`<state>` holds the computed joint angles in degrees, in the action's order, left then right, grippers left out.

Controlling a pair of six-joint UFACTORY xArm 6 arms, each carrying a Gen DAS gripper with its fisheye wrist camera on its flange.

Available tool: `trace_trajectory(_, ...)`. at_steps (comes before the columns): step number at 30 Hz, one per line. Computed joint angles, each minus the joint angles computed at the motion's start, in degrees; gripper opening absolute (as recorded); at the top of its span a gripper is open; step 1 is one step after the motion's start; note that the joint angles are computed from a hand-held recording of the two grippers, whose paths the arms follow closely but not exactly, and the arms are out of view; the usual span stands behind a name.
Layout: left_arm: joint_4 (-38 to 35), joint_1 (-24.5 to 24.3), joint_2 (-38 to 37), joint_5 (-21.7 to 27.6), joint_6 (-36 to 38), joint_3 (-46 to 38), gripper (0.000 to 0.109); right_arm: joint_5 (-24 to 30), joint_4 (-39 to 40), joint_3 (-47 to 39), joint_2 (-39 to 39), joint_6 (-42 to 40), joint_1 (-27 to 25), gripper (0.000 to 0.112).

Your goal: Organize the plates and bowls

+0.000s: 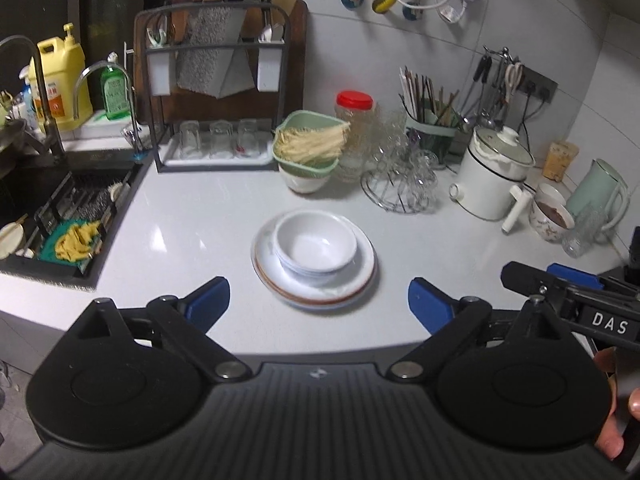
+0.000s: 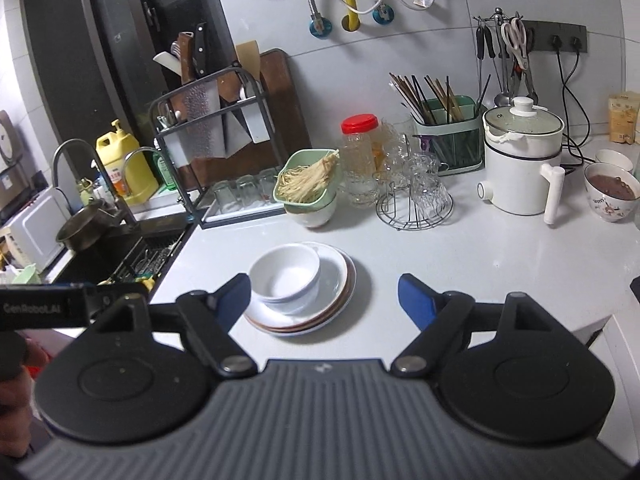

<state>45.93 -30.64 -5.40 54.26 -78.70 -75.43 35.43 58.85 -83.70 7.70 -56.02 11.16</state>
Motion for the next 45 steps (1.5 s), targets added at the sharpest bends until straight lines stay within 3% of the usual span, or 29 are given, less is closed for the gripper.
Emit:
trace_trajectory(21,0.7,-2.9,-3.7,-0.2,-1.2,4.5,0.098,-7.0,1.0,13.6,-9.4,-0.6,2.1,0.082)
trace_trajectory(32,1.1,-2.7,-5.0,0.1,-1.6,6.2,0.098,-10.9,2.4,16.2,-11.7,-1.4,3.4,0.082)
trace_trajectory(45,1.6,-2.7,-6.2,0.7,0.1,6.9,0.098,-11.4,3.8,16.8,-12.1,-1.1,4.2,0.082)
